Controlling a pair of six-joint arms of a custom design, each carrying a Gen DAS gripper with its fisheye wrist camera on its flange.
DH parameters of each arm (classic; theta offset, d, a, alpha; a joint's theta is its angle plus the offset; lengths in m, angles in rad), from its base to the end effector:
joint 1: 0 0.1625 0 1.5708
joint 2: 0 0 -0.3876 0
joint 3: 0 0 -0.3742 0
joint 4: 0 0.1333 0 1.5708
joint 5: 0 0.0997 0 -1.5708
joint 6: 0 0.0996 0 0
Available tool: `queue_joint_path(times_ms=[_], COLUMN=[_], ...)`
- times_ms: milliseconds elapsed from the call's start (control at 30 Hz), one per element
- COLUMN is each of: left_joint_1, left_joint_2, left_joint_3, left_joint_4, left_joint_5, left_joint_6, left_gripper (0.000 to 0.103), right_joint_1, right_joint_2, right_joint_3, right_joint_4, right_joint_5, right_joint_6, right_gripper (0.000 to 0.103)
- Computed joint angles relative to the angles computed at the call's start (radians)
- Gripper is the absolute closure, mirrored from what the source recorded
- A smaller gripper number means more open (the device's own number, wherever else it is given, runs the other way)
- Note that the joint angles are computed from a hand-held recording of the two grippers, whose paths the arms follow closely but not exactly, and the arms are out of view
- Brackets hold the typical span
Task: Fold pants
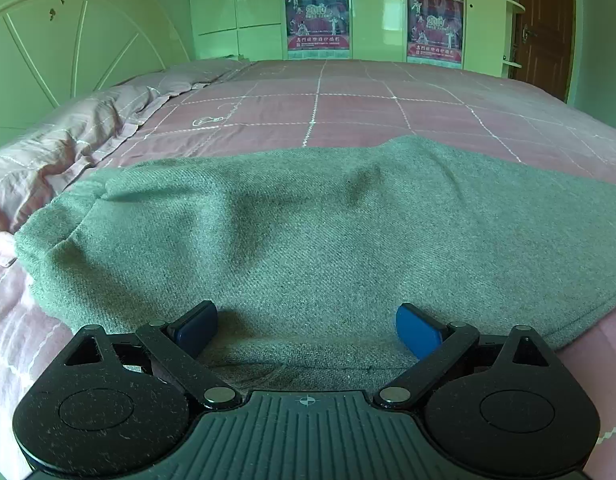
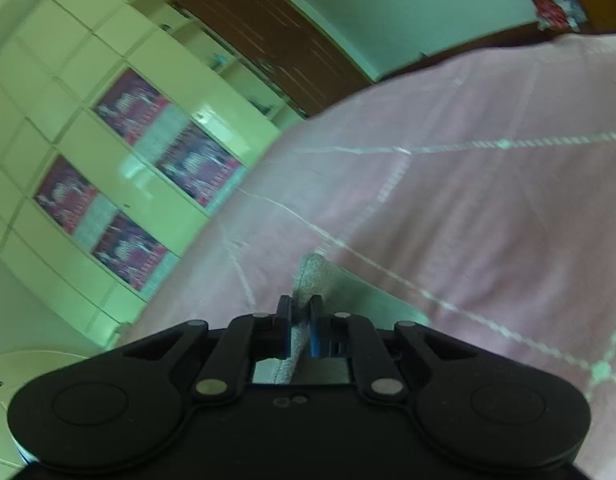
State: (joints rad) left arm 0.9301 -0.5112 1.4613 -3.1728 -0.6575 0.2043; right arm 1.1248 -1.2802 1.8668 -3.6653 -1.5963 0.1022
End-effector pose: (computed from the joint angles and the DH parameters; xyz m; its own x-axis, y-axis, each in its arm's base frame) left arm -0.2315 -0.6654 0.0598 -0.6644 0.1100 -0.7392 0.6229 0.6280 -0.4664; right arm -0.1099 -0.5331 0.4200 -0.8835 0.4576 -0.1002 0.1179 0.0101 -0.9930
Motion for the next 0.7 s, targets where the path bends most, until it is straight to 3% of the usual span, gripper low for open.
queue_joint_path(times_ms=[67,133,200,233,300,367,500,567,600,633,700], left_joint_1=[0.001,0.001,0.001,0.001,0.002,0.002,0.0,-0.001,-0.001,-0.002,-0.002], left_joint_2=[0.002,0.002,0.002,0.001,0.0,0.005,0.013,0.011,0.009,0.008,0.005], left_joint_3=[-0.002,-0.002,-0.001,0.001,0.002,-0.001,-0.011,-0.011,-0.01,-0.011,-0.015], left_joint_4=[-0.003,-0.007,-0.005,-0.005,-0.007,-0.013,-0.006,0.001,0.006,0.013,0.031], left_joint_5=[0.0,0.0,-0.001,-0.003,-0.005,-0.002,0.005,0.006,0.007,0.007,0.008], left_joint_6=[0.003,0.004,0.003,0.005,0.007,0.011,0.005,-0.001,-0.004,-0.005,-0.012], left_gripper=[0.007,0.007,0.007,0.007,0.007,0.006,0.003,0.003,0.003,0.003,0.003], right_joint_1=[-0.015,-0.039,-0.081,-0.089,-0.095,-0.125,-0.129,-0.102,-0.085,-0.061,-0.036], right_joint_2=[0.004,0.002,-0.017,-0.028,-0.046,-0.072,-0.054,-0.032,-0.024,-0.025,-0.041], right_joint_3=[-0.012,-0.031,0.0,0.029,0.082,0.095,0.046,0.007,-0.016,-0.024,-0.018], right_joint_4=[0.014,0.135,0.162,0.112,0.017,0.073,0.194,0.237,0.269,0.284,0.221], right_joint_5=[-0.012,-0.086,-0.032,-0.016,-0.012,0.069,0.111,0.064,0.03,-0.003,0.043], right_joint_6=[0.024,0.096,0.164,0.169,0.178,0.21,0.19,0.139,0.114,0.077,-0.006], right_gripper=[0.103,0.102,0.099,0.087,0.083,0.081,0.073,0.081,0.102,0.103,0.103])
